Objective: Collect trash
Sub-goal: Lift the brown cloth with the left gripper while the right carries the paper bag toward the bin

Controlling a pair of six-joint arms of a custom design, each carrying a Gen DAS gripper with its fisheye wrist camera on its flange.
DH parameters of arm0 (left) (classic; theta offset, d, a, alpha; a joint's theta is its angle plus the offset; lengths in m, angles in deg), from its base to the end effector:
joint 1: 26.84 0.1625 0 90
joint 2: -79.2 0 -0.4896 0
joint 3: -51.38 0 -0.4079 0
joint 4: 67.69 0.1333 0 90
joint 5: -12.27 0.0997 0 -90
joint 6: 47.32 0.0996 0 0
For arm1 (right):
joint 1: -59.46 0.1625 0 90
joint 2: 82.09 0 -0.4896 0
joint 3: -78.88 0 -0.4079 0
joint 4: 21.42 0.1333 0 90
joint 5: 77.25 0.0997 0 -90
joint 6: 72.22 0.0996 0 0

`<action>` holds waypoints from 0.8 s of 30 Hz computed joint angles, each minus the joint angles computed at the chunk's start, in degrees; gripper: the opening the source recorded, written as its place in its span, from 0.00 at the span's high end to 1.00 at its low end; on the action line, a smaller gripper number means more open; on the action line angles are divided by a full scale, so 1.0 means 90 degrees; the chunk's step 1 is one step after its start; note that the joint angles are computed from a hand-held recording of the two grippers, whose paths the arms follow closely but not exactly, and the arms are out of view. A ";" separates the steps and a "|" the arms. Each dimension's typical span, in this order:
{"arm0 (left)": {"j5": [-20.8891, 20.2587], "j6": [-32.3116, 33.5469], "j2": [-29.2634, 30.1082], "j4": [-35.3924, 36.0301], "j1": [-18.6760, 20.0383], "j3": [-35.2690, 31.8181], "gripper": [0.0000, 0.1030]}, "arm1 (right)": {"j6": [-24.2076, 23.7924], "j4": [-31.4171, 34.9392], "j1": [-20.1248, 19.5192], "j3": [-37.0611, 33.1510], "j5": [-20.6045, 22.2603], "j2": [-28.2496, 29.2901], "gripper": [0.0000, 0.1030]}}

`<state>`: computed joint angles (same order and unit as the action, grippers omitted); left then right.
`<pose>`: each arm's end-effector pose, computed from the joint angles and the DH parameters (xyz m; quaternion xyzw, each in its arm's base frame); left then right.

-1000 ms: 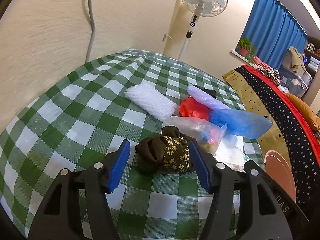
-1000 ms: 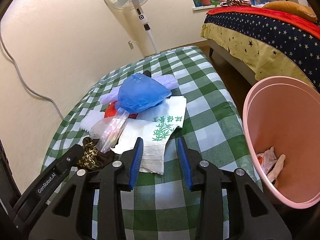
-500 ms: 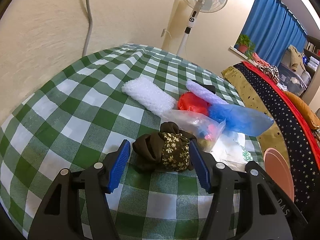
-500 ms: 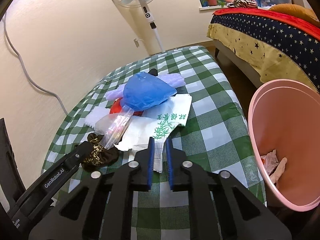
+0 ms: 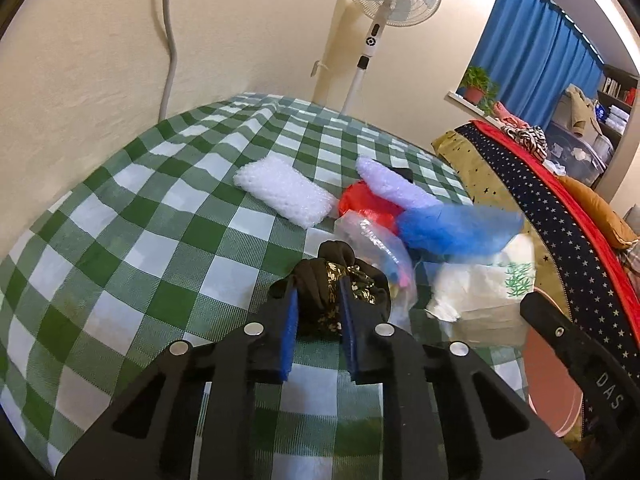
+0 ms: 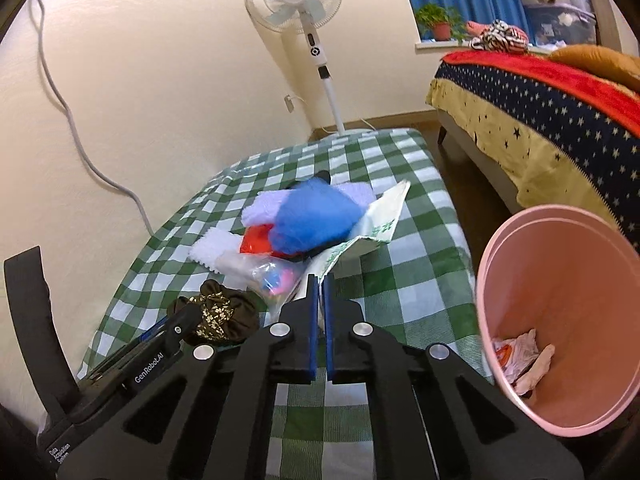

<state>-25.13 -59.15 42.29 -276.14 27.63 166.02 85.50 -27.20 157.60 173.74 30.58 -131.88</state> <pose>-0.1718 -0.6062 0.0771 0.0217 0.8542 -0.4525 0.2551 0.1888 -0.5937 0.1104 0.1702 -0.8789 0.4026 0.1910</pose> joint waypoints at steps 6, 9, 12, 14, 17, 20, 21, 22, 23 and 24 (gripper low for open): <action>0.0098 0.0152 -0.0064 -0.0216 -0.0187 0.0149 0.83 | -0.0218 -0.0116 0.0098 0.0219 0.0165 -0.0246 0.98; 0.0130 0.0216 -0.0073 -0.0290 -0.0289 0.0225 0.83 | -0.0229 -0.0170 0.0127 0.0363 0.0204 -0.0390 0.98; 0.0138 0.0245 -0.0092 -0.0363 -0.0383 0.0309 0.83 | -0.0278 -0.0243 0.0167 0.0521 0.0253 -0.0527 0.98; 0.0136 0.0268 -0.0099 -0.0399 -0.0435 0.0349 0.83 | -0.0333 -0.0302 0.0194 0.0629 0.0305 -0.0617 0.98; 0.0122 0.0287 -0.0105 -0.0435 -0.0509 0.0403 0.83 | -0.0363 -0.0339 0.0216 0.0758 0.0367 -0.0743 0.98; 0.0106 0.0324 -0.0116 -0.0477 -0.0576 0.0454 0.83 | -0.0419 -0.0332 0.0246 0.0862 0.0390 -0.0873 0.98; 0.0091 0.0346 -0.0117 -0.0501 -0.0603 0.0470 0.83 | -0.0446 -0.0337 0.0267 0.0868 0.0411 -0.0878 0.98; 0.0075 0.0376 -0.0115 -0.0526 -0.0628 0.0487 0.83 | -0.0495 -0.0335 0.0288 0.0887 0.0426 -0.0906 0.98; 0.0053 0.0411 -0.0114 -0.0541 -0.0643 0.0493 0.83 | -0.0544 -0.0327 0.0308 0.0902 0.0445 -0.0932 0.98; 0.0025 0.0450 -0.0112 -0.0561 -0.0659 0.0506 0.83 | -0.0586 -0.0308 0.0323 0.0908 0.0457 -0.0960 0.98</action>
<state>-24.90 -55.11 41.28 -281.19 21.70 170.58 80.23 -29.98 160.50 181.91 34.69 -140.52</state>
